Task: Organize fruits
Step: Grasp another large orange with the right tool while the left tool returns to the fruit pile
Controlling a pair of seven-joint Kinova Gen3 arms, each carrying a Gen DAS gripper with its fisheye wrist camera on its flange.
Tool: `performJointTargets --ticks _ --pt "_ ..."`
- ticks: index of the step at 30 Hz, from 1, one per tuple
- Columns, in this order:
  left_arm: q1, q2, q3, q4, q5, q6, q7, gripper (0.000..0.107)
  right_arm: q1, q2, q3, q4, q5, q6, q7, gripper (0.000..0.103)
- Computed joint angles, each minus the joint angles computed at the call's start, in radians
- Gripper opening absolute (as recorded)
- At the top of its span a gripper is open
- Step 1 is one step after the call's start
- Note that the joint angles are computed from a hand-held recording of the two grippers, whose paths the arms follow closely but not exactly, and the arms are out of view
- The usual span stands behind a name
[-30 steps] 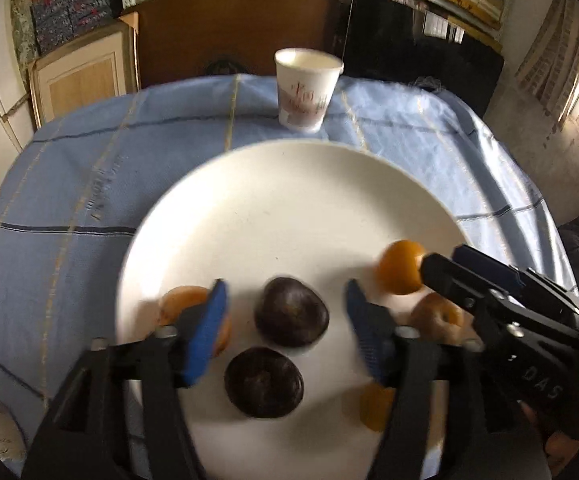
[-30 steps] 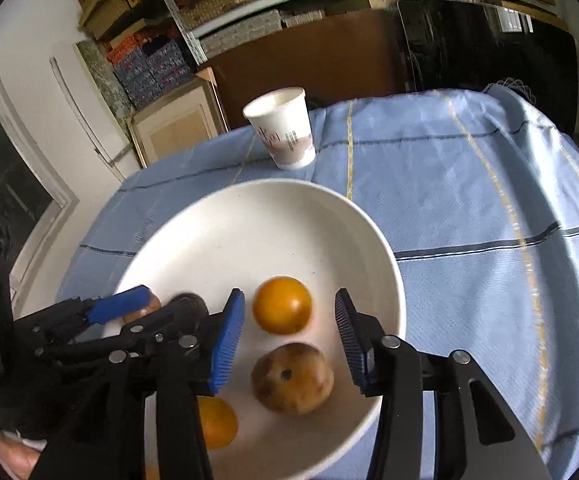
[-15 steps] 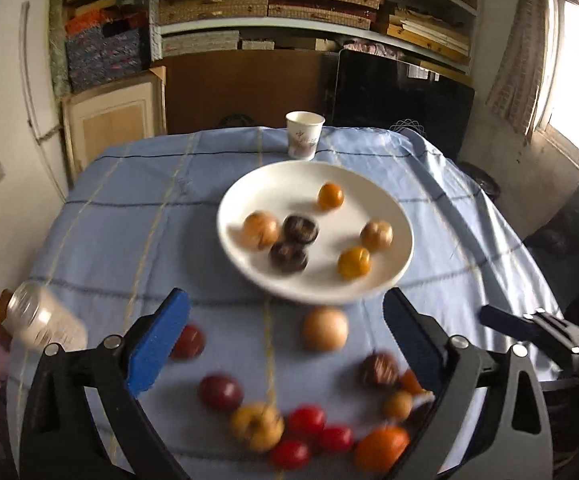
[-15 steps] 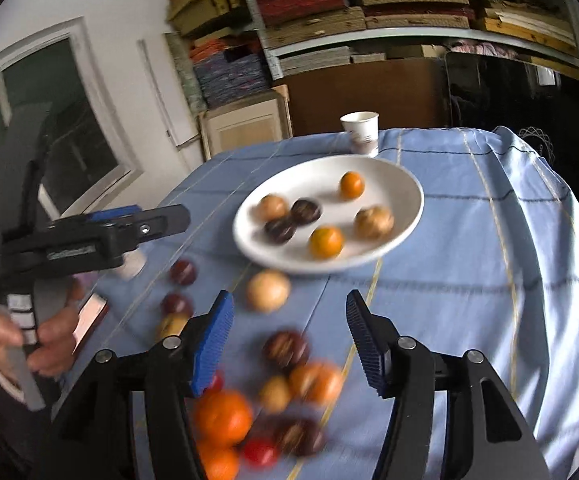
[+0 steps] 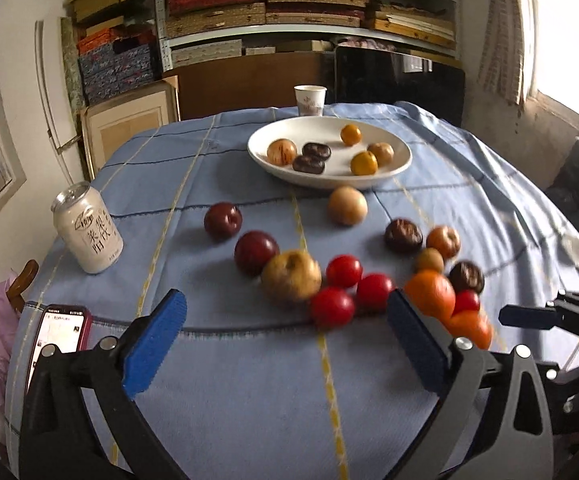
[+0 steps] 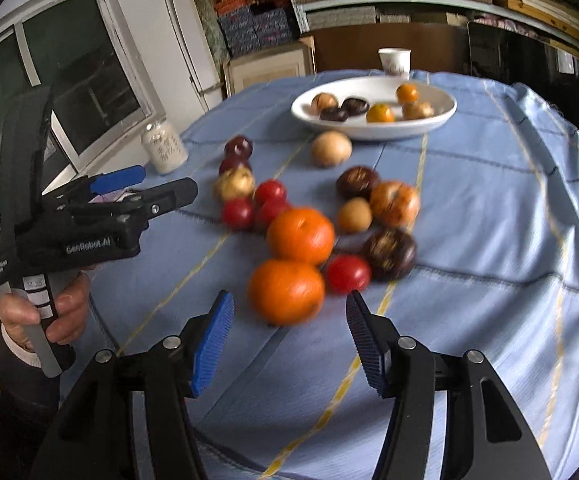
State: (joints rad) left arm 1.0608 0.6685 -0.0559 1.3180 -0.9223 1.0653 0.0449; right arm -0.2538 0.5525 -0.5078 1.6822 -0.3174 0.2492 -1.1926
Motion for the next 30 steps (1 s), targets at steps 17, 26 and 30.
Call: performJointTargets --ticks 17,26,30 --pt "-0.027 -0.044 0.004 0.109 -0.031 -0.091 0.132 0.098 -0.105 0.075 0.122 -0.168 -0.036 0.184 -0.071 0.054" --pt "-0.051 -0.033 0.016 0.093 -0.001 -0.091 0.096 0.098 -0.025 0.072 0.048 -0.14 -0.081 0.156 0.021 0.046" --pt "-0.085 -0.056 0.015 0.117 0.017 -0.179 0.094 0.098 0.088 0.076 -0.053 -0.097 -0.156 0.067 0.1 0.046"
